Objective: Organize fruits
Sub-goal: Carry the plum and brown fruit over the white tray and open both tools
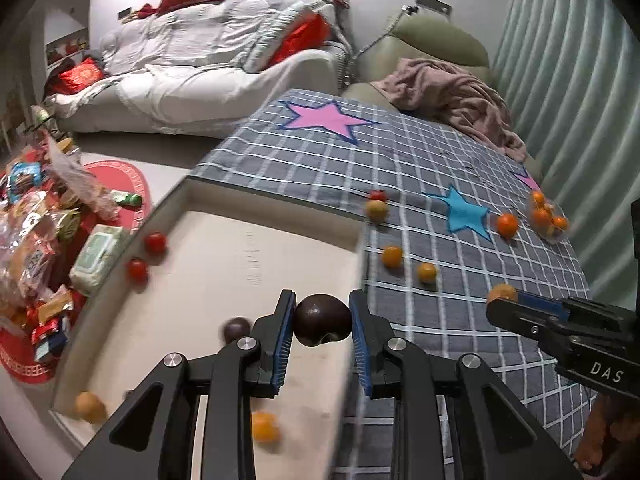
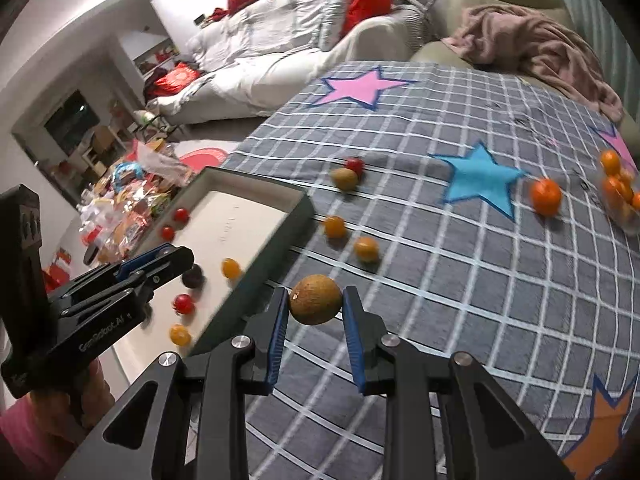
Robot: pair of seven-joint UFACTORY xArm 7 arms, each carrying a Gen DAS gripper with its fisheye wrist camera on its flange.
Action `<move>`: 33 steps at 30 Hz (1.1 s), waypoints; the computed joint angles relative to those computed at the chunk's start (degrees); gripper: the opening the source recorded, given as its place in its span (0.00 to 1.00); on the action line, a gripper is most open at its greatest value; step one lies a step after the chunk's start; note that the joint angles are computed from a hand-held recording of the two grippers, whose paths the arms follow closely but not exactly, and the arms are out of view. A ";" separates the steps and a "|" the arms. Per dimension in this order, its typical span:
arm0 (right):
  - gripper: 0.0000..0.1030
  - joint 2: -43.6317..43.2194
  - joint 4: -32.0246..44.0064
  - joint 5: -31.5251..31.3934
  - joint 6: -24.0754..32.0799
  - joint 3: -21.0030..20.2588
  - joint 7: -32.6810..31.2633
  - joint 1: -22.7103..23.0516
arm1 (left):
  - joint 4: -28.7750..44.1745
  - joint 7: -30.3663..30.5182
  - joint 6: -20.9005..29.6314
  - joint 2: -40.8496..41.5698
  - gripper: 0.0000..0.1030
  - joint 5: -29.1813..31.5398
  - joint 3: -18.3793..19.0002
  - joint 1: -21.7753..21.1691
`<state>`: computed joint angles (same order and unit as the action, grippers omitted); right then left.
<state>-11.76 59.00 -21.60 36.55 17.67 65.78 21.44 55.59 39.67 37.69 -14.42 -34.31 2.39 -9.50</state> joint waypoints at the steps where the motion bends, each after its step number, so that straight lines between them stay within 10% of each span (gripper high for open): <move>1: 0.29 0.98 1.14 -0.18 0.20 0.15 -0.38 0.07 | 0.51 0.12 -0.04 0.48 0.28 0.04 0.49 0.42; 33: 0.32 33.55 33.94 0.86 8.86 -11.28 -18.98 11.10 | 16.85 -15.24 -3.86 22.70 0.29 21.41 -5.43 6.46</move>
<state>21.79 92.94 -20.74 45.42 6.39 46.80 32.53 72.44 24.42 33.84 8.28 -12.90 -3.04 -3.04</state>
